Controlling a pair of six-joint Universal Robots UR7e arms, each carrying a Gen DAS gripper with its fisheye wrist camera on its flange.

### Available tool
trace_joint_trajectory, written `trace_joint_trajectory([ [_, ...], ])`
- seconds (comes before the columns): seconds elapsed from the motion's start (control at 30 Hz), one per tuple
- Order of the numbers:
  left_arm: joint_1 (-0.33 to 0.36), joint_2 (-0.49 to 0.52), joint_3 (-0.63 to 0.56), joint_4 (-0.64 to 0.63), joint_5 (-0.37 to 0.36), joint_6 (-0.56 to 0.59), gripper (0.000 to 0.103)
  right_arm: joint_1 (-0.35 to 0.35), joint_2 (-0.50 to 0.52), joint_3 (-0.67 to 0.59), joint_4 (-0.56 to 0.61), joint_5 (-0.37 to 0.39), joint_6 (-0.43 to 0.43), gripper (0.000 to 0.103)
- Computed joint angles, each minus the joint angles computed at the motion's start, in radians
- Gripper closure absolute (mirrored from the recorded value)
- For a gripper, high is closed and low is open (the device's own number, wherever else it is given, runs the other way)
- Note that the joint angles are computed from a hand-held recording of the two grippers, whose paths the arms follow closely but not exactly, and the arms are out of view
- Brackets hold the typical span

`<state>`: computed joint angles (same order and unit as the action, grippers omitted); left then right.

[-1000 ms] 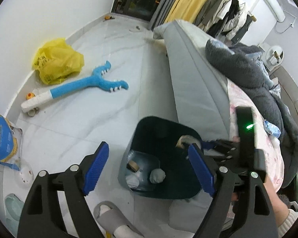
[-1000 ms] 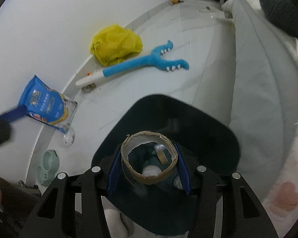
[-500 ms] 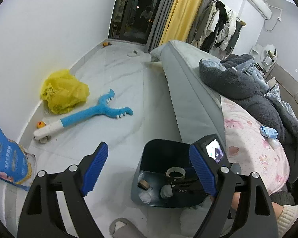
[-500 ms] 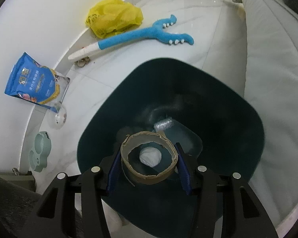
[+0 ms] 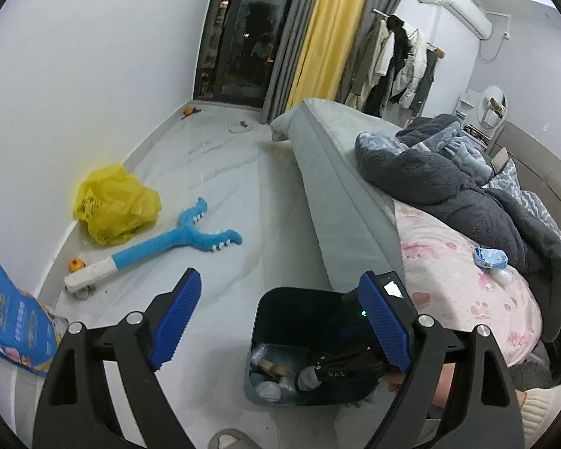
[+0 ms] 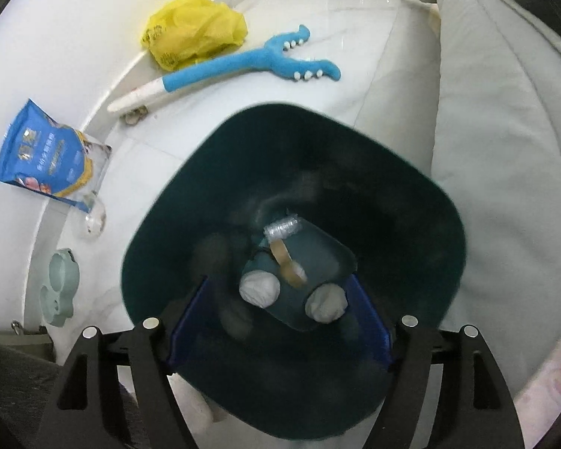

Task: Collect trash
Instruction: 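Lower the right gripper into the bin and open it to drop the ring, then move both grippers from the bin back over the bed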

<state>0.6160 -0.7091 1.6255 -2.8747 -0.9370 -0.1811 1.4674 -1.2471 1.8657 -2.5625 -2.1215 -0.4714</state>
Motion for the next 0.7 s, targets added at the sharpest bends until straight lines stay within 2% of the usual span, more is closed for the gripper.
trace_joint_trajectory([
  [0.4,-0.036,0.05,-0.052,-0.042,-0.017,0.038,0.012,-0.013,-0.127,0.021,-0.073,0.187,-0.063,0.021],
  [0.7,-0.064,0.107,-0.114,-0.032,-0.053,0.047,0.008,-0.044,-0.235,0.038,-0.133,0.258,-0.11,0.018],
])
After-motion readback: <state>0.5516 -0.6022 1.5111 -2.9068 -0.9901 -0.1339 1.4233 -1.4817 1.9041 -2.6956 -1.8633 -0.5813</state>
